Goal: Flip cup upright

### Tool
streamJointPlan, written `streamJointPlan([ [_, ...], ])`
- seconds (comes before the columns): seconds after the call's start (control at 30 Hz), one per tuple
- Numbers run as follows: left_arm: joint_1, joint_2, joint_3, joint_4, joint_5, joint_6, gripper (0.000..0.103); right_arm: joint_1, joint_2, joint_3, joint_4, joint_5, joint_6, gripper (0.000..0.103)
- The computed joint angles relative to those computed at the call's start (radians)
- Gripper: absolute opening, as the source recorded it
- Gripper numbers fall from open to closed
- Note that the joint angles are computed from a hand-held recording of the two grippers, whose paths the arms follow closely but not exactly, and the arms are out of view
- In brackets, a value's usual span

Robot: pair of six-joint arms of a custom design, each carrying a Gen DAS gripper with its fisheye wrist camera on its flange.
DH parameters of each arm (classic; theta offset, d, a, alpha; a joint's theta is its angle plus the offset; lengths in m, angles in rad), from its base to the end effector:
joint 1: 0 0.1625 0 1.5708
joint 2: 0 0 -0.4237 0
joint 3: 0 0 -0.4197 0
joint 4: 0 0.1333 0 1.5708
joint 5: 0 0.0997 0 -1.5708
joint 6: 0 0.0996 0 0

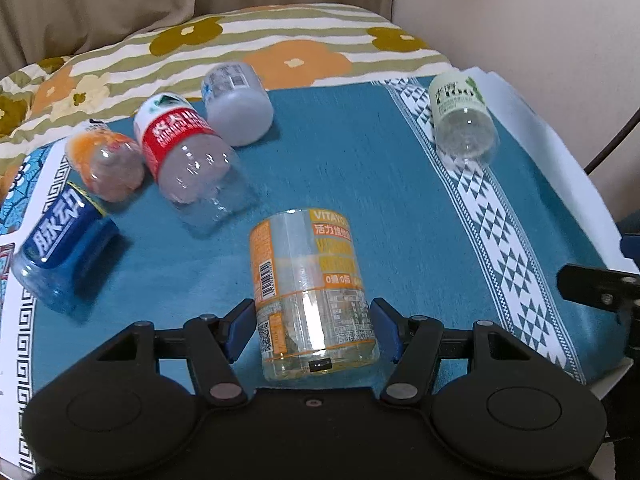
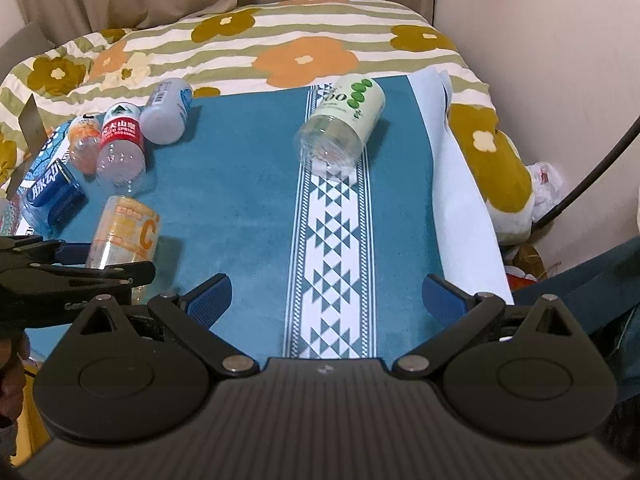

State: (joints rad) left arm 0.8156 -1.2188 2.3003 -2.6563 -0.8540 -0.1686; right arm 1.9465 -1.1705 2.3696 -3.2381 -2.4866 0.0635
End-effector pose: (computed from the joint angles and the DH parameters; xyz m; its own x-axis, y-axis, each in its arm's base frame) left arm -0.1592 -0.4590 0.1151 -0.6580 0.3854 -0.6470 0.5833 0.8042 -0.1142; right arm 0.2097 -0.3837 0.1525 -0.7174 0.1619 0.6776 -0.2825 0.8215 -0.4953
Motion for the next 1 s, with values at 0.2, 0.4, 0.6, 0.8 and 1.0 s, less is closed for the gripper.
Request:
streamJointPlan([
  [0.2,-0.001,0.020,0.002,-0.016,0.013,0.000,0.069,-0.014,-0.013,0.011,-0.005,0.015,-0.015,0.103],
  [0.4,-0.018,0.025,0.012,-0.044,0.039,0.017,0.088,-0.016,-0.014,0.011,-0.012,0.019,-0.026,0.103],
  [0.6,-0.034,0.013,0.022,-0.050,0.045,0.016,0.089,-0.013,-0.024,0.015,-0.013,0.028,-0.038,0.103],
  [0.8,-0.051,-0.004,0.034,-0.062,0.040,0.012,0.092,-0.004,-0.027,0.010,-0.016,0.035,-0.057,0.103],
  [1.0,-0.076,-0.069,0.040,0.008,0.049,-0.052,0.093,0.006,-0.050,-0.016,0.037,0.071,-0.051,0.103],
])
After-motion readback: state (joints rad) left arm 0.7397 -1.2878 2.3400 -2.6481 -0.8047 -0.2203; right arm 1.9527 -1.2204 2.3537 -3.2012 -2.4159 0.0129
